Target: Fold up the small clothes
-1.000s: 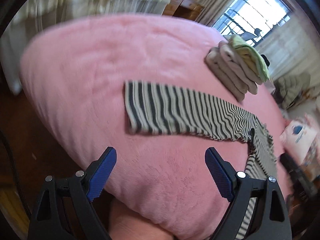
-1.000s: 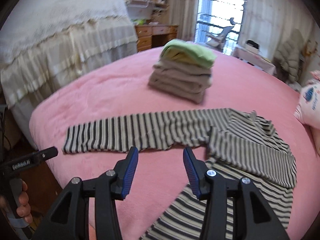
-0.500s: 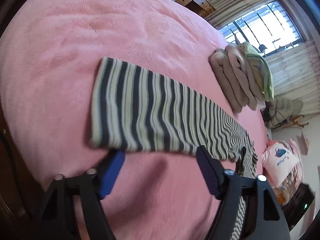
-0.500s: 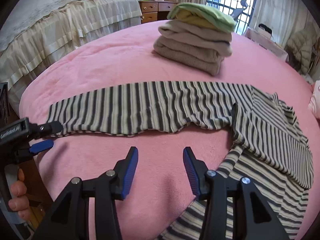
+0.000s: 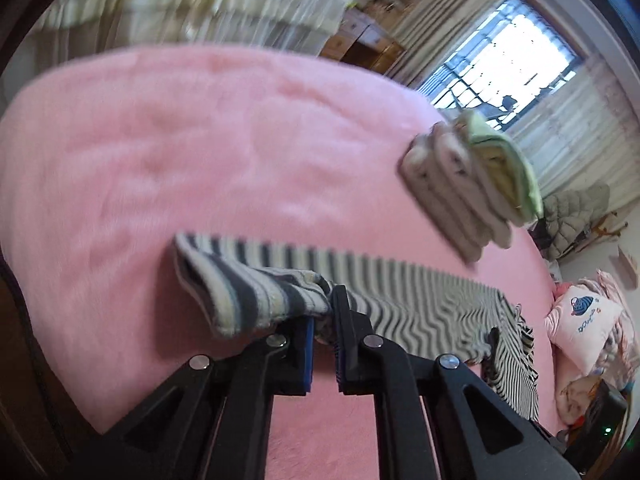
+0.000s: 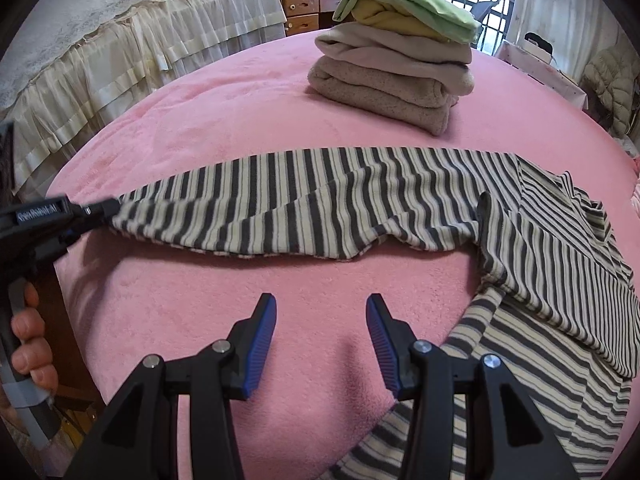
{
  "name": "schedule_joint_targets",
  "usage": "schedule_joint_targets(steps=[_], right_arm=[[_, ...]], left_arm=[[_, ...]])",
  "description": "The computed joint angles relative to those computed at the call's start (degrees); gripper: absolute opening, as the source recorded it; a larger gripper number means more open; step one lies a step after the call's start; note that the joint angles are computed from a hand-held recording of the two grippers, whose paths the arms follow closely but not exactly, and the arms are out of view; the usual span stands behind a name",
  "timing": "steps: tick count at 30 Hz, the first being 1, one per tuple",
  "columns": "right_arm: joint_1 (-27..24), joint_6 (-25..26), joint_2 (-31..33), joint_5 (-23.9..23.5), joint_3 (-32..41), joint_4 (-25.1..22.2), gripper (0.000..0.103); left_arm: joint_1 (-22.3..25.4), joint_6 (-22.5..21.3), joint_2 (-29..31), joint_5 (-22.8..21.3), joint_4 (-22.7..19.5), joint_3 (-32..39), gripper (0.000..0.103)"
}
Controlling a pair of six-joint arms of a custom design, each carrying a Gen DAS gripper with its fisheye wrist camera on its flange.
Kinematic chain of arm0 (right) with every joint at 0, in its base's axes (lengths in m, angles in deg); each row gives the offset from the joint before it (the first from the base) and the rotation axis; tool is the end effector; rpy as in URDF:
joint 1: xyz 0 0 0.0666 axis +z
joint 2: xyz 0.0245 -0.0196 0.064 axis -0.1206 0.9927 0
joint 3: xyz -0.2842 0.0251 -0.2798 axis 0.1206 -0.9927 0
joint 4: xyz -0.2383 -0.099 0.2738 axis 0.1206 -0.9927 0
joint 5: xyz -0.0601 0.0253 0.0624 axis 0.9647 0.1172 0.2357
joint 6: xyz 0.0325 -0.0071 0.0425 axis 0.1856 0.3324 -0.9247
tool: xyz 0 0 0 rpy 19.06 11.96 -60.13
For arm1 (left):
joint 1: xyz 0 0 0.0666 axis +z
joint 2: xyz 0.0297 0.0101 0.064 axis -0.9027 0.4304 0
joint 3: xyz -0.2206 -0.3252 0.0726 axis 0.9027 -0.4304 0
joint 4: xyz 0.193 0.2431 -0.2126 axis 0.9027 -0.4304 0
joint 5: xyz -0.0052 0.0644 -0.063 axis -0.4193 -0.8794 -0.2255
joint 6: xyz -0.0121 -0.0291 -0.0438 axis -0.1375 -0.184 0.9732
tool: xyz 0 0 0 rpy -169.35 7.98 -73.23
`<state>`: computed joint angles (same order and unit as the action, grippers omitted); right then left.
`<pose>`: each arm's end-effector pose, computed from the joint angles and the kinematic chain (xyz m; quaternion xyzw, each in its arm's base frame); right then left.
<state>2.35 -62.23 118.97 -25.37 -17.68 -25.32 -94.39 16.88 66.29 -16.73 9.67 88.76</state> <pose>0.3331 0.0587 0.3886 -0.1700 0.9450 0.0632 0.2721 0.3247 -0.1770 0.3579 -0.2738 0.8757 -0.1847 0.3523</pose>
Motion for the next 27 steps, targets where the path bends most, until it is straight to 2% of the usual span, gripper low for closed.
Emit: schedule_joint_targets(steps=[3,7,13,22,25,27], right_arm=[[-1.2,0.2,-0.1,-1.1,0.8,-0.4,0.047],[-4.3,0.2,-0.2,-2.9,2.6,-0.9,0.047],[-12.8,1.3,-0.4,-6.4,4.7,-1.9,0.047],[-31.5,6.2,0.9,-12.1,6.0,-3.0,0.047],[-38.4,8.3,2.3,-13.9,7.0,-3.7,0.047],[-42.6,9.8,3.7,-14.2,7.7,-3.9,0.047]], left_arm=[[-0.8,-3.0,0.4,-1.4,-0.1,2.9,0.006],[-2.5,-7.0,4.2,-2.9,-1.1,9.5,0.006],[-5.6,-12.1,12.9,-1.3,-2.9,22.2,0.006],[-15.2,-23.7,32.9,-2.3,-8.7,53.7,0.006],[-18.0,-25.4,39.2,-1.4,-12.0,63.3,0.006],[-19.6,-25.6,44.6,0.5,-15.8,70.9,0.006]])
